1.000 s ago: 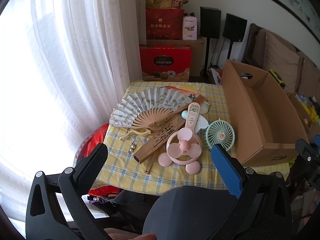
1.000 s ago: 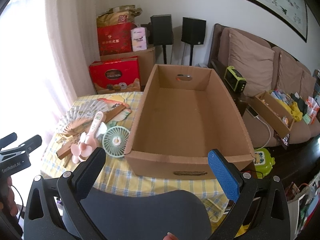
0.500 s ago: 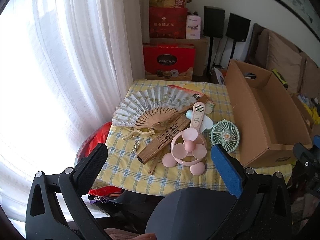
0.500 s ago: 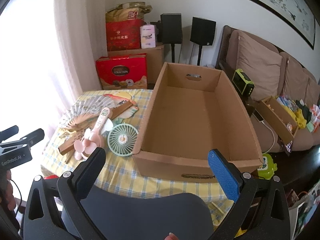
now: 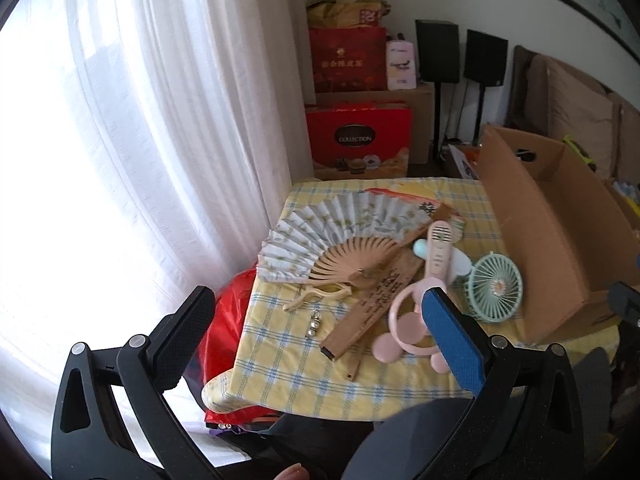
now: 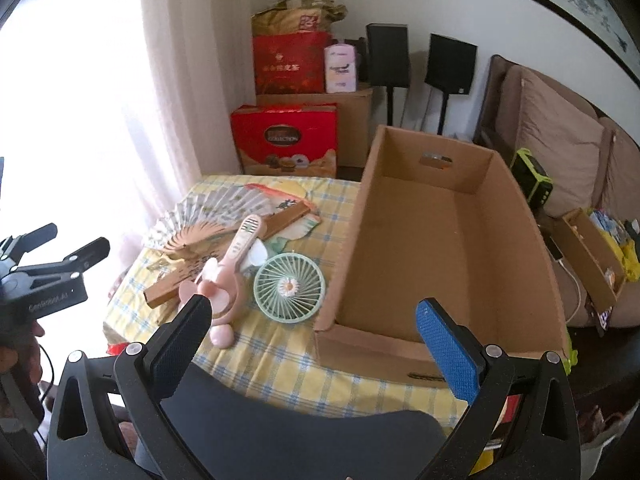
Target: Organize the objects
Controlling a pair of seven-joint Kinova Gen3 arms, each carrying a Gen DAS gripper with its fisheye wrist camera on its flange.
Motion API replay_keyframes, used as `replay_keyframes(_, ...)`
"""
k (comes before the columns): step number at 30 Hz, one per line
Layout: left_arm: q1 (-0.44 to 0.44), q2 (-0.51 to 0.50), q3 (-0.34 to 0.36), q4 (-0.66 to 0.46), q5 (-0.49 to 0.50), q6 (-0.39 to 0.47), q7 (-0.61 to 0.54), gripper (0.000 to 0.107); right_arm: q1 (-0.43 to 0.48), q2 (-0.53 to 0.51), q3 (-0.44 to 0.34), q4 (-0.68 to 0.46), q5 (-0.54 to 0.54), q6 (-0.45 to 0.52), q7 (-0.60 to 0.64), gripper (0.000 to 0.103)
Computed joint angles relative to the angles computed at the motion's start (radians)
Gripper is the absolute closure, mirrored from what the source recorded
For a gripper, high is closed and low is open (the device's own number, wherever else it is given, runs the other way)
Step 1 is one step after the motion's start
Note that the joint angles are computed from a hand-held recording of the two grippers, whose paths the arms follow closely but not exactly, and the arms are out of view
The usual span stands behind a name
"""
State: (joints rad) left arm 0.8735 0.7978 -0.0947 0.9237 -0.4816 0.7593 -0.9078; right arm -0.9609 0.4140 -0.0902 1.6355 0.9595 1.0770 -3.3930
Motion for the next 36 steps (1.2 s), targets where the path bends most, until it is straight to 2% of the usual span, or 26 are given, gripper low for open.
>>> replay_keyframes(4,-0.104,-0.005,0.08,0.013,0.11,-0.032,-0.057,0.005,0.006,0.013,0.007,-0.022,0.016,-0.011,0.025,0.0)
replay_keyframes(8,-0.124,0.006,0.063,0.009,0.148,-0.04,-0.061,0.006,0.027,0.033,0.016,-0.061,0.014,-0.038,0.084,0.0)
replay_keyframes(12,-0.167,0.017,0.085,-0.002,0.192,-0.054,-0.097,0.012,0.062,0.043,0.028,-0.089,-0.01,-0.117,0.149,0.004)
replay_keyframes(16,-0.245,0.023,0.151,0.007,0.293,-0.085,-0.165,0.012,0.095,0.055,0.045,-0.102,-0.04,-0.228,0.204,0.006)
replay_keyframes(19,-0.267,0.018,0.165,0.045,0.342,-0.134,-0.197,0.012,0.135,0.078,0.051,-0.122,-0.11,-0.31,0.267,0.009)
replay_keyframes(23,-0.288,0.029,0.211,0.065,0.391,-0.162,-0.301,0.012,0.214,0.11,0.048,-0.14,-0.237,-0.42,0.358,0.014)
replay_keyframes(28,-0.299,0.084,0.279,0.019,0.457,-0.127,-0.463,0.012,0.252,0.165,0.067,-0.21,-0.349,-0.425,0.471,0.018)
replay_keyframes(31,-0.287,0.107,0.279,0.0,0.494,-0.116,-0.507,0.012,0.285,0.193,0.066,-0.243,-0.424,-0.432,0.548,0.025)
replay_keyframes(33,-0.279,0.112,0.272,0.004,0.511,-0.126,-0.522,0.013,0.33,0.204,0.046,-0.247,-0.494,-0.463,0.604,0.034)
replay_keyframes(36,-0.276,0.121,0.274,0.002,0.531,-0.132,-0.551,0.02,0.366,0.224,0.045,-0.26,-0.574,-0.485,0.661,0.035)
